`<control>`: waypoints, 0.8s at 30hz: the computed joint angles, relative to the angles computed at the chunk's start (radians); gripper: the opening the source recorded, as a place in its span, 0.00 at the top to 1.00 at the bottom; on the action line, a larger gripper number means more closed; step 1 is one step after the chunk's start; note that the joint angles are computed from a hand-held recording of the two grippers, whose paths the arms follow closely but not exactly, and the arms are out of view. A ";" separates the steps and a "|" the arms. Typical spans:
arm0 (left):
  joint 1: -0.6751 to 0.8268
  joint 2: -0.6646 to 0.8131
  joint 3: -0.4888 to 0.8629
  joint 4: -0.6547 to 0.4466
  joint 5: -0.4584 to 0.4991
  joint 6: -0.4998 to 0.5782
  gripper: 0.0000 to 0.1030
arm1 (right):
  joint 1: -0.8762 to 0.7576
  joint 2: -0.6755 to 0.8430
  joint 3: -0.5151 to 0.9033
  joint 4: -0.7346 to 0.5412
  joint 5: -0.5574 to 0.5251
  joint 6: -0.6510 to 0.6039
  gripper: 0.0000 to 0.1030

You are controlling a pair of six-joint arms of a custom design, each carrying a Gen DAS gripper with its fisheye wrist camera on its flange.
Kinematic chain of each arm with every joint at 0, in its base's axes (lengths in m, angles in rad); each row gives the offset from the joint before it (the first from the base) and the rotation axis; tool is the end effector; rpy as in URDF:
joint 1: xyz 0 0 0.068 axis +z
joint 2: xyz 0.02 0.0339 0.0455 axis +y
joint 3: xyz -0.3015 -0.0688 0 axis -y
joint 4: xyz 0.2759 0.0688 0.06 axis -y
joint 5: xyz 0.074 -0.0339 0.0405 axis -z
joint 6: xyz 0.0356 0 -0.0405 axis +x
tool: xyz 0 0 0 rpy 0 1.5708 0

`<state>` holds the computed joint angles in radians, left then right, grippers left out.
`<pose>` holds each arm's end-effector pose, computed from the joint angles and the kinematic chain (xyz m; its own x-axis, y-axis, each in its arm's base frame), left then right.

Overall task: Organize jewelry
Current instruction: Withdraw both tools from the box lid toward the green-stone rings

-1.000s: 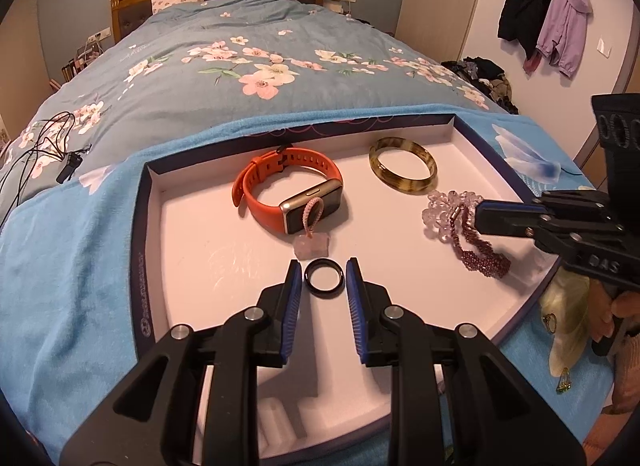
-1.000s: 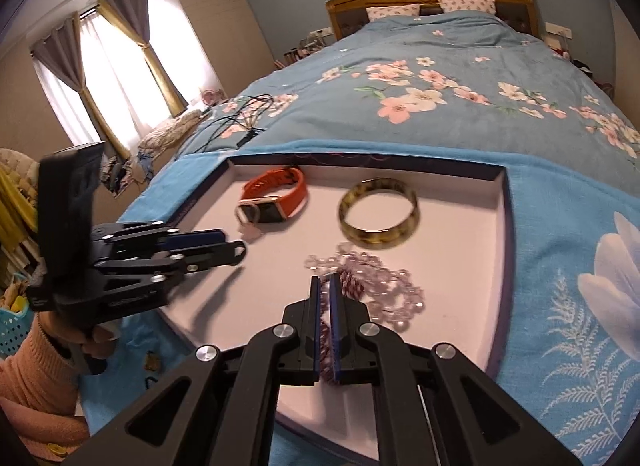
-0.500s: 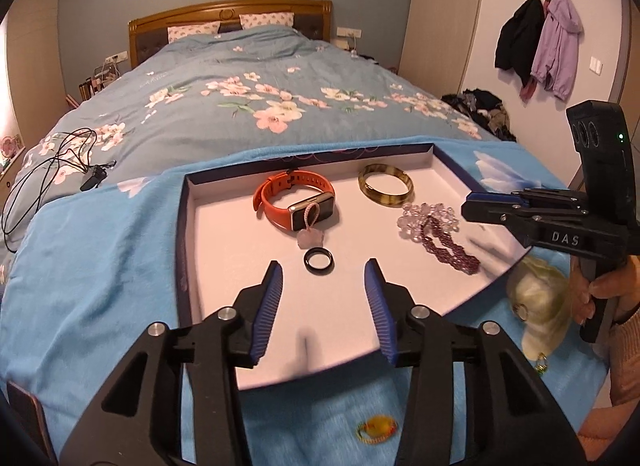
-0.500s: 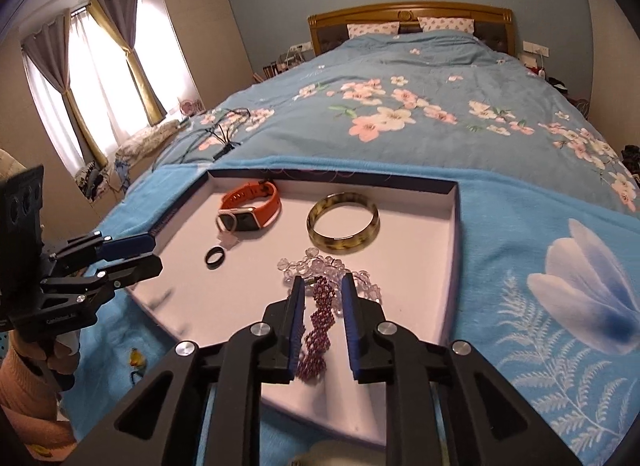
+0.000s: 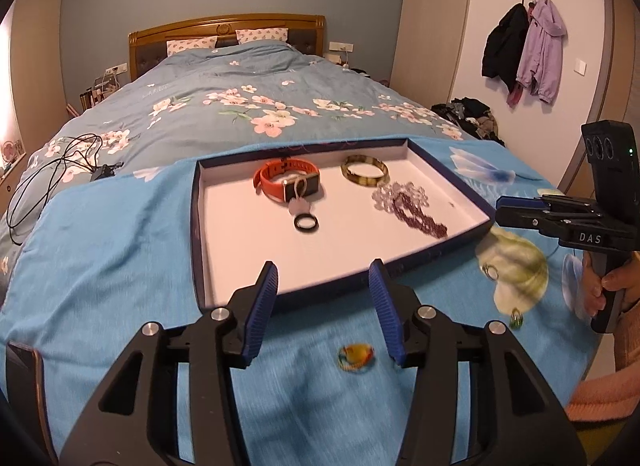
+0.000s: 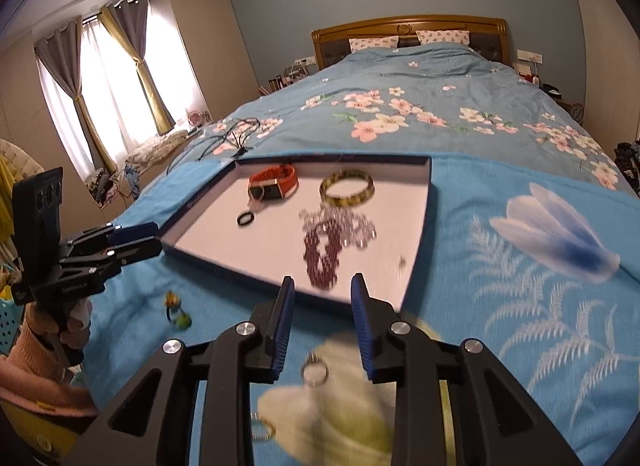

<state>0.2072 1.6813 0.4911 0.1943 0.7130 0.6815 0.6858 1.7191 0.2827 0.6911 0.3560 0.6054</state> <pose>0.2654 0.0320 0.0946 -0.5166 0.3783 -0.7681 0.6668 0.7405 -0.0838 0.1935 0.1423 0.0735 -0.6566 0.1520 -0.7388 -0.0264 0.9743 0.2239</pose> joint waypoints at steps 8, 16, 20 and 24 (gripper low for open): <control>0.038 0.020 -0.034 -0.059 0.022 0.072 0.54 | 0.076 0.061 -0.035 0.046 0.007 0.092 0.74; 0.053 0.018 -0.063 -0.107 0.031 0.158 0.54 | 0.218 0.087 -0.041 0.029 0.054 0.166 0.69; 0.058 0.017 -0.076 -0.116 0.040 0.184 0.54 | 0.246 0.102 -0.035 0.035 0.059 0.178 0.68; 0.046 0.011 -0.087 -0.120 0.034 0.193 0.55 | 0.254 0.117 -0.033 0.053 0.062 0.185 0.68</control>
